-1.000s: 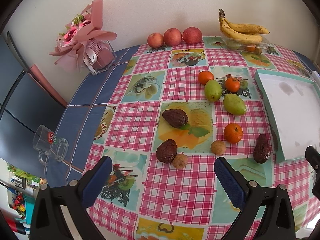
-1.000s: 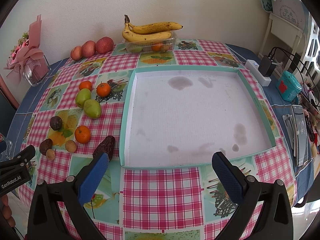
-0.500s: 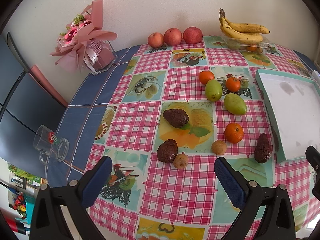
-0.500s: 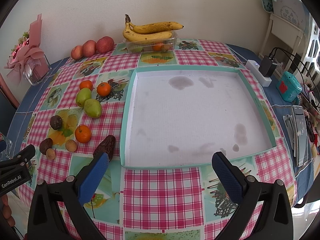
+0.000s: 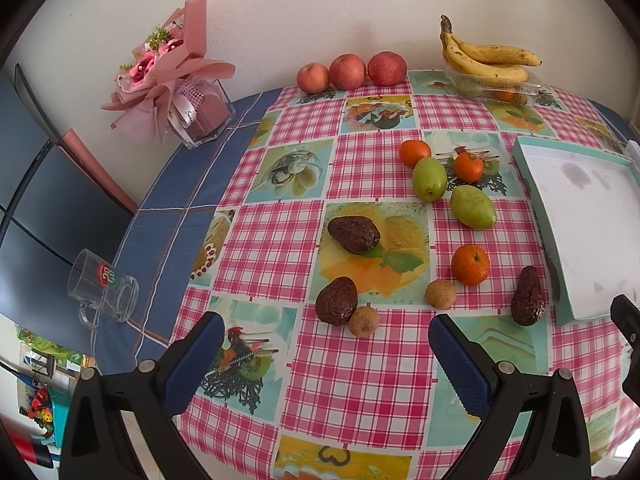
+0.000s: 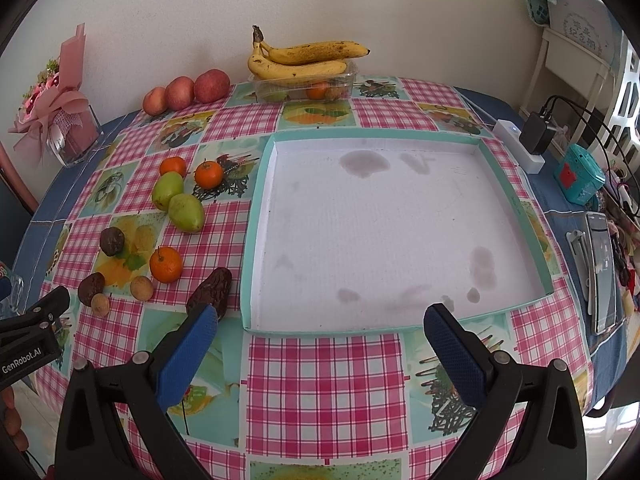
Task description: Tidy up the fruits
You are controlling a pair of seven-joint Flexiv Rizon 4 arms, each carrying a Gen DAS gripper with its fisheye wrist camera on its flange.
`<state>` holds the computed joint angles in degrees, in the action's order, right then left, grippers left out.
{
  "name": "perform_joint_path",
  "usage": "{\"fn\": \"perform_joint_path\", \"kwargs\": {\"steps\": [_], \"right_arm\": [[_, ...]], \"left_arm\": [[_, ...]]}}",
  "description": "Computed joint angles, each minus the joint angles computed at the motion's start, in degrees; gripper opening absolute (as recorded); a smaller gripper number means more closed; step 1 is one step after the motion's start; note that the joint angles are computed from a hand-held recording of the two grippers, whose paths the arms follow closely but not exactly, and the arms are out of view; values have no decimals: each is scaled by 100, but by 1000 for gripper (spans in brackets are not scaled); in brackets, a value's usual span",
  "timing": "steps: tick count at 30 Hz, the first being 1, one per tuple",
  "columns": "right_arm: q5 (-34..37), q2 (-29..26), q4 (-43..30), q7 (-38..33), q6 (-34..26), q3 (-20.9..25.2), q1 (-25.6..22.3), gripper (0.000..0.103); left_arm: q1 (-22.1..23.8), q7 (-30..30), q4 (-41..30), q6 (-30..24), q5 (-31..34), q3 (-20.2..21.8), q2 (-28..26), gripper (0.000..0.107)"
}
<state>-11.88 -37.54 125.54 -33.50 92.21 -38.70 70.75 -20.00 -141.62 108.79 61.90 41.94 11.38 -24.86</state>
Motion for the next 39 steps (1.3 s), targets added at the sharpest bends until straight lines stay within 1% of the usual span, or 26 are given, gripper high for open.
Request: {"fn": "perform_joint_path", "kwargs": {"steps": [6,11,13,15,17,21,23,25,26,28,31,32,33,34,35,37,38,39], "right_arm": [[-12,-21,-20,-7,-60,13,9,103],[-174,-4,-101,-4,-123,131,-135,103],[-265,-62,-151,-23,-86,32,-63,103],[-292,-151,-181,-100,93,-128,69,103],[-223,-229,-283,-297,331,-109,60,103],[-109,-217,-602,-714,467,419,-352,103],[-40,-215,-737,-875,444,621,-496,103],[29,-207,-829,-989,496,818,-646,103],[62,-197,-871,-1038,520,922,-725,103],[126,-188,-968,-1126,581,1152,-916,102],[150,-196,-1144,-1247,542,1531,-1240,99],[122,-194,-1215,-1288,499,1703,-1389,94],[84,-201,-1287,-1315,431,1858,-1524,91],[43,-213,-1344,-1327,374,1977,-1632,91],[-23,-227,-1430,-1352,267,2172,-1808,90],[-138,-254,-1516,-1357,170,2461,-2060,85],[-188,-268,-1557,-1359,124,2631,-2205,81],[-231,-290,-1616,-1363,59,2844,-2384,80]], "left_arm": [[21,-65,1,35,-26,13,-24,103],[86,-479,65,119,-86,157,14,103],[176,-677,125,240,-119,208,19,103],[331,-745,215,453,-249,208,8,103],[484,-841,349,798,-402,250,-10,103],[383,-1356,457,1479,-314,672,-103,103],[271,-1674,474,1946,-215,950,-202,103],[146,-1959,496,2417,-260,1234,-327,103],[121,-1994,508,2580,-326,1308,-378,103],[174,-1801,523,2671,-521,1264,-430,103],[553,-942,555,2384,-959,735,-440,103],[645,-705,558,2265,-1123,596,-456,103],[734,-486,575,2146,-1299,466,-471,103],[899,-236,619,2085,-1519,269,-493,103],[955,-107,659,2097,-1653,206,-517,103],[1129,190,740,2126,-1952,16,-567,103],[1199,314,782,2180,-2080,-64,-590,103],[1279,453,818,2204,-2215,-164,-612,103]]}}
